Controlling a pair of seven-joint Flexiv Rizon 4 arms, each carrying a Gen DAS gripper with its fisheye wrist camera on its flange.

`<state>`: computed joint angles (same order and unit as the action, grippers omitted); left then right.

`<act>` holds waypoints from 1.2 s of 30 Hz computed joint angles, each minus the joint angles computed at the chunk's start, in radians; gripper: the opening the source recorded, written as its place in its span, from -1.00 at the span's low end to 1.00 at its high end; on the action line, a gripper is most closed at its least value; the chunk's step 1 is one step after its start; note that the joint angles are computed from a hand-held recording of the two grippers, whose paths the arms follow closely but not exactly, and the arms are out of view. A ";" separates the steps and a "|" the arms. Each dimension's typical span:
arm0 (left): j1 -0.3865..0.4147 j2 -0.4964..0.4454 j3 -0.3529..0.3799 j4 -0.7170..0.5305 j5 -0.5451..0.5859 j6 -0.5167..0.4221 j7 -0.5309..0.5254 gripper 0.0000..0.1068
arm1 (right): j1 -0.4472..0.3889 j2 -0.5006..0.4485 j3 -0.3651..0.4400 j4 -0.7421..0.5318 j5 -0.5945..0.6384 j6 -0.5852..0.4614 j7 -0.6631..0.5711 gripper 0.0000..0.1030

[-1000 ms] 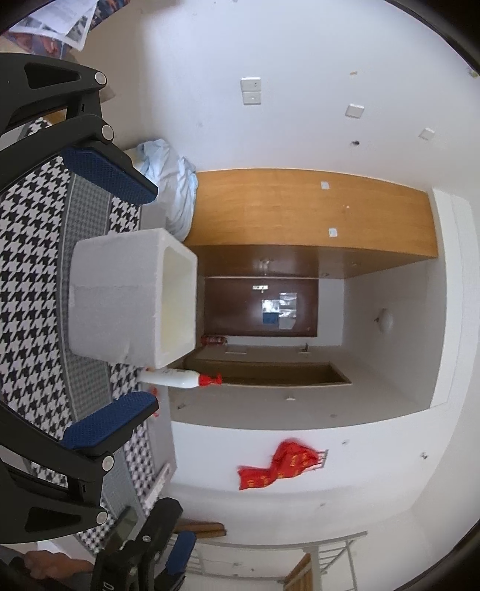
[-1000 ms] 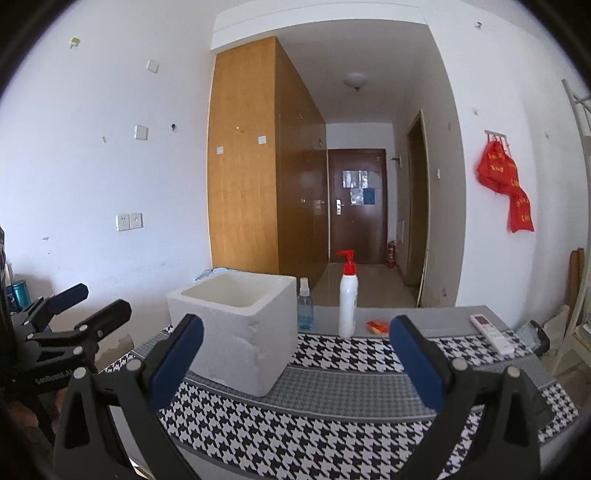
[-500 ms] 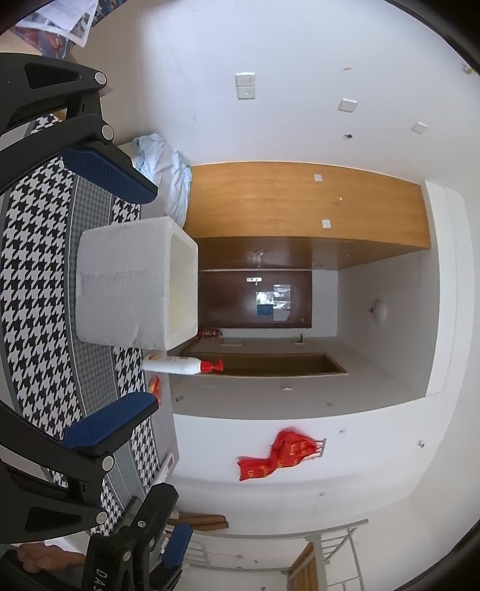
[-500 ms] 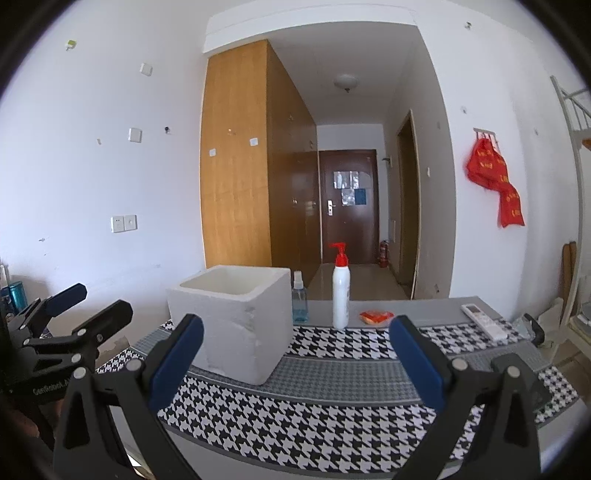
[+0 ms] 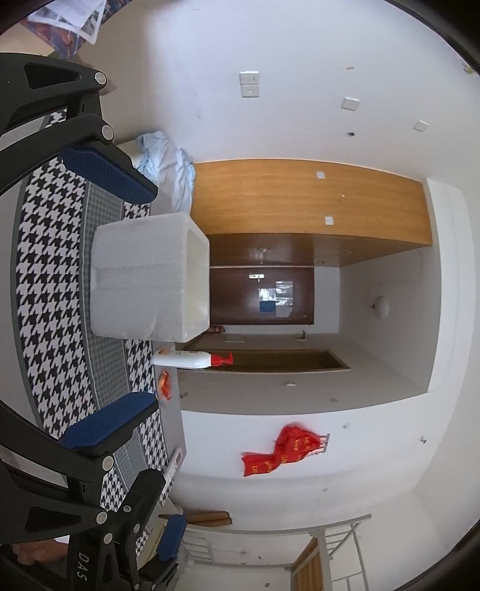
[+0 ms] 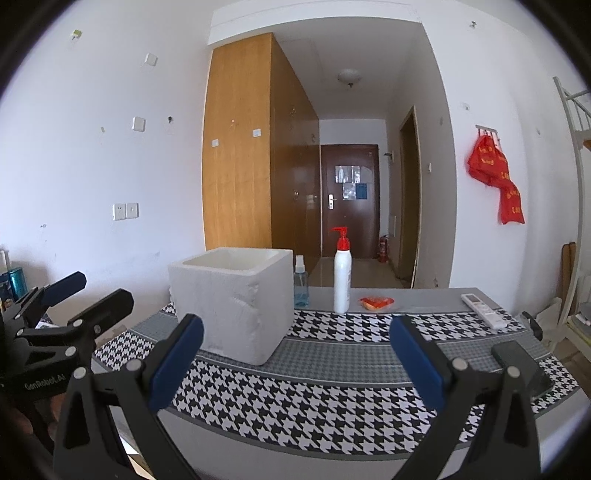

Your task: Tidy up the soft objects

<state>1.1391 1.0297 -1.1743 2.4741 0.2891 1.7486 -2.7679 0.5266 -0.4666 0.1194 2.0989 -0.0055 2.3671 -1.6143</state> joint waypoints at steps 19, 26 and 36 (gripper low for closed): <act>-0.019 -0.023 -0.008 0.012 0.009 -0.023 -0.008 0.91 | -0.022 -0.008 0.014 0.007 -0.036 0.000 0.045 0.98; -0.012 -0.037 -0.012 0.010 0.015 -0.021 -0.007 0.91 | -0.020 -0.008 0.008 0.010 -0.046 -0.003 0.040 0.98; -0.012 -0.035 -0.016 0.004 0.018 -0.035 0.000 0.91 | -0.025 -0.010 0.011 0.013 -0.063 -0.011 0.035 0.98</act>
